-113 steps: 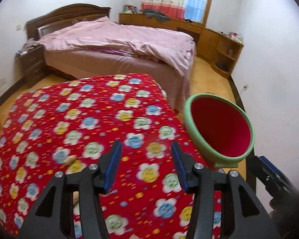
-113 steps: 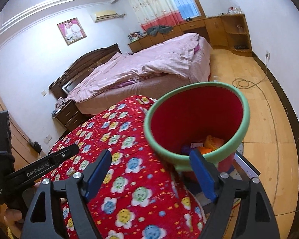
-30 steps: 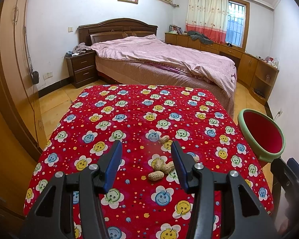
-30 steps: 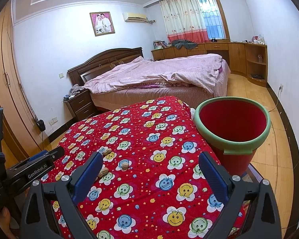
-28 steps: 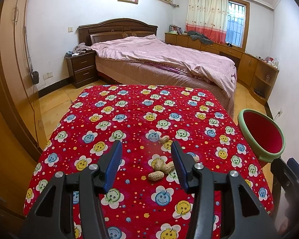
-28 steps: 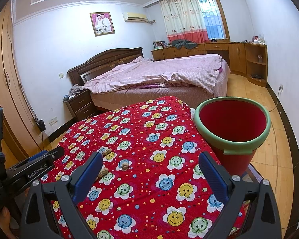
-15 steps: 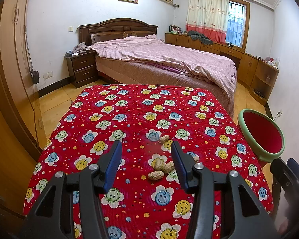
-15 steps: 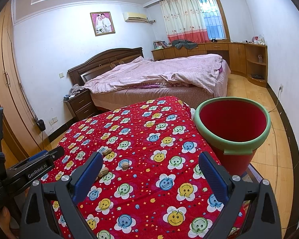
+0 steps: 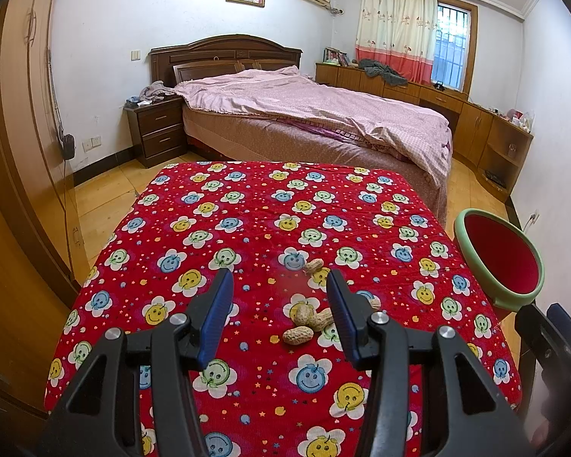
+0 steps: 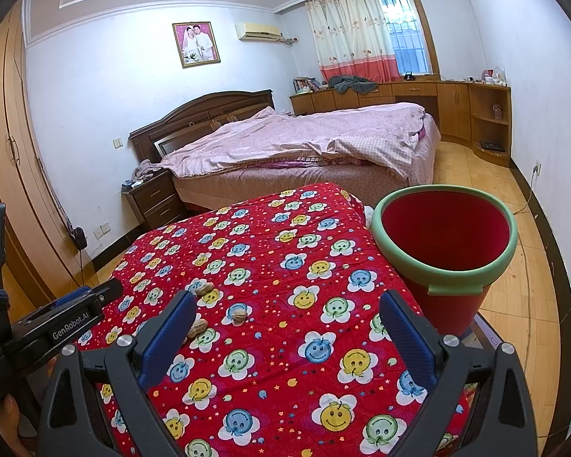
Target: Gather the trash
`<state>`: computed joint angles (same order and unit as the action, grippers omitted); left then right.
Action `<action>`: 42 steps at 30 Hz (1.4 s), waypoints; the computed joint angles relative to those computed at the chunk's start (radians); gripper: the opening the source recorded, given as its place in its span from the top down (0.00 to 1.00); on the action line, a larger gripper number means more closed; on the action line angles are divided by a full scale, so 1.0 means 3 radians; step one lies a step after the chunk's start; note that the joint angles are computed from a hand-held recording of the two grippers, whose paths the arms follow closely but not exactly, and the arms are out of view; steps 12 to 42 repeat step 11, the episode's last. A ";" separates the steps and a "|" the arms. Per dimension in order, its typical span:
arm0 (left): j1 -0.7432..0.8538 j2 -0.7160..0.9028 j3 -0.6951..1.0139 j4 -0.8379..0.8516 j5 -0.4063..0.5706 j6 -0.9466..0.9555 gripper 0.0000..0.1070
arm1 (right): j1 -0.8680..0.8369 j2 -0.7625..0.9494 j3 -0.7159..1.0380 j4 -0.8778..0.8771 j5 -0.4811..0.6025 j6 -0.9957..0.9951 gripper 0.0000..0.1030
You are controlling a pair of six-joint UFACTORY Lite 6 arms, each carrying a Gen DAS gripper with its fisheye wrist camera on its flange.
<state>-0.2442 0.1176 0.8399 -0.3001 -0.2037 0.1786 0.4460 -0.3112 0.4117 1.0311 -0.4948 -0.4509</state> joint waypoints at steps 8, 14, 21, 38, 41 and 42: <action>-0.0003 0.0003 0.0002 -0.0015 0.0003 0.0010 0.52 | 0.0000 0.0005 0.0009 0.0012 0.0006 -0.0011 0.04; -0.0002 0.0006 0.0003 -0.0013 0.0001 0.0007 0.52 | -0.0002 0.0005 0.0010 0.0011 0.0008 -0.0011 0.04; -0.0002 0.0006 0.0003 -0.0013 0.0001 0.0007 0.52 | -0.0002 0.0005 0.0010 0.0011 0.0008 -0.0011 0.04; -0.0002 0.0006 0.0003 -0.0013 0.0001 0.0007 0.52 | -0.0002 0.0005 0.0010 0.0011 0.0008 -0.0011 0.04; -0.0002 0.0006 0.0003 -0.0013 0.0001 0.0007 0.52 | -0.0002 0.0005 0.0010 0.0011 0.0008 -0.0011 0.04; -0.0002 0.0006 0.0003 -0.0013 0.0001 0.0007 0.52 | -0.0002 0.0005 0.0010 0.0011 0.0008 -0.0011 0.04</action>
